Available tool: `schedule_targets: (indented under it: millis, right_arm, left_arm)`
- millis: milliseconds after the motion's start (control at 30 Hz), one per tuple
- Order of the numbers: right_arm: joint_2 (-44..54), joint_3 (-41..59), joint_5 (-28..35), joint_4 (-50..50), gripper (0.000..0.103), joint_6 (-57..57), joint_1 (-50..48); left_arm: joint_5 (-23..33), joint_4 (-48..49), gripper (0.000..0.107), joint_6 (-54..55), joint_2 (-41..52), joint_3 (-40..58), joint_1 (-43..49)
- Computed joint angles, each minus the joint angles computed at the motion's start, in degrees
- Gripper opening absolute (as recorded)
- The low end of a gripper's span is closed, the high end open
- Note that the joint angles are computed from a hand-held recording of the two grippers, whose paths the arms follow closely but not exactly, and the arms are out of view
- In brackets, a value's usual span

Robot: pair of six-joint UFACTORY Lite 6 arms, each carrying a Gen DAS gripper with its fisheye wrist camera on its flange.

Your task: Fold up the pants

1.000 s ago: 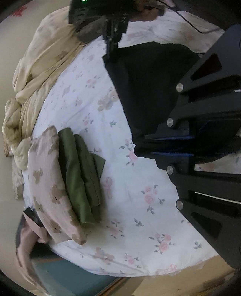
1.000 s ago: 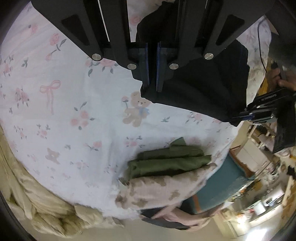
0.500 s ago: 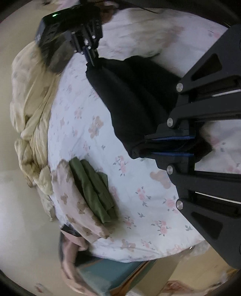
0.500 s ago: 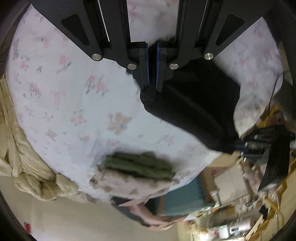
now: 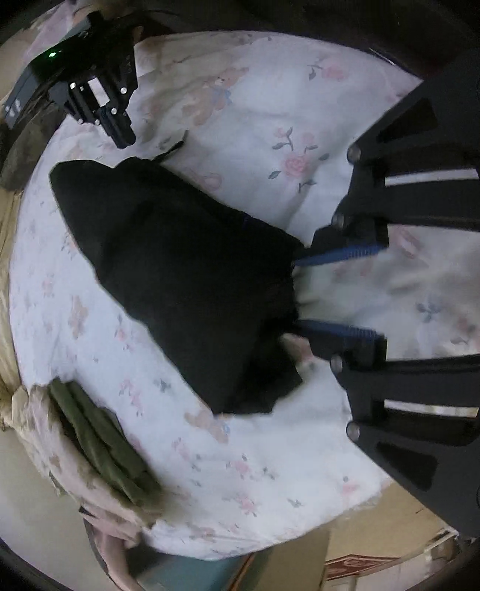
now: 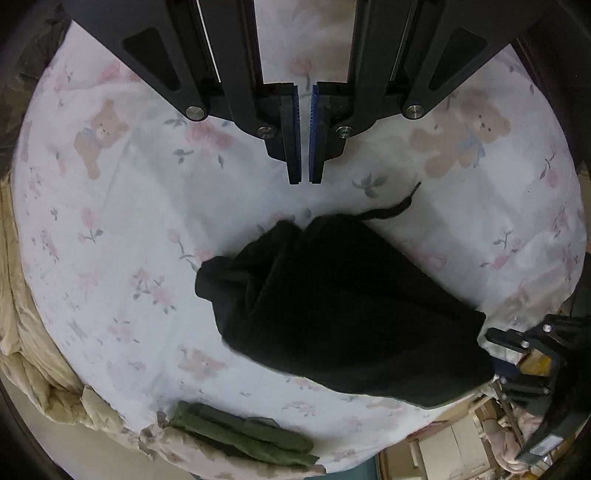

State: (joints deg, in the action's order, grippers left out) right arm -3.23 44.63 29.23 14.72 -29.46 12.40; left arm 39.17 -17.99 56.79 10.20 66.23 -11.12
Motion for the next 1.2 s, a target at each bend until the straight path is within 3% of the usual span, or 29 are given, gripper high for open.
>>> schedule_targets:
  millis: [100,200,300,367,467,600,700,800,900,1100,1200]
  right_arm:
    - [-1.8,3.6,2.8,0.9,0.003,1.1,-2.7]
    - [-4.4,7.5,2.9,4.4,0.003,1.6,-6.3]
    - [-2.4,11.6,0.4,7.9,0.003,4.2,-7.7]
    - [-0.1,13.8,-1.4,9.0,0.003,6.4,-7.1]
    - [7.1,19.4,-1.5,13.4,0.003,6.6,-7.2]
    - [15.2,25.3,0.5,16.6,0.003,5.3,-5.8]
    - [21.7,30.7,9.7,9.4,0.005,12.1,-4.2]
    - [20.5,27.1,13.6,8.6,0.005,11.1,-3.8]
    - [18.2,23.2,13.4,13.1,0.005,8.2,-6.1]
    - [14.5,17.3,13.4,12.9,0.005,7.2,-7.3]
    - [15.3,16.1,12.9,4.5,0.009,15.0,-5.8]
  left_arm:
    - [9.5,-4.2,0.034,0.7,1.8,7.9,3.4]
    - [19.6,-16.2,0.035,3.9,4.1,16.3,8.7]
    - [20.3,-21.7,0.034,-5.3,9.3,25.1,8.8]
    - [15.4,-20.5,0.034,-12.8,13.4,30.0,5.7]
    - [7.0,-10.5,0.034,-26.1,19.5,34.7,-0.6]
    - [6.0,-4.7,0.034,-35.0,27.2,38.0,-4.8]
    - [9.0,2.9,0.035,-40.5,29.0,36.1,-7.5]
    - [4.0,4.1,0.035,-38.1,21.1,24.8,-8.4]
    - [0.0,7.0,0.036,-36.8,15.5,16.7,-8.4]
    - [-2.8,4.3,0.038,-35.8,10.8,9.6,-6.2]
    - [-4.1,7.2,0.046,-39.5,9.9,7.3,-6.6]
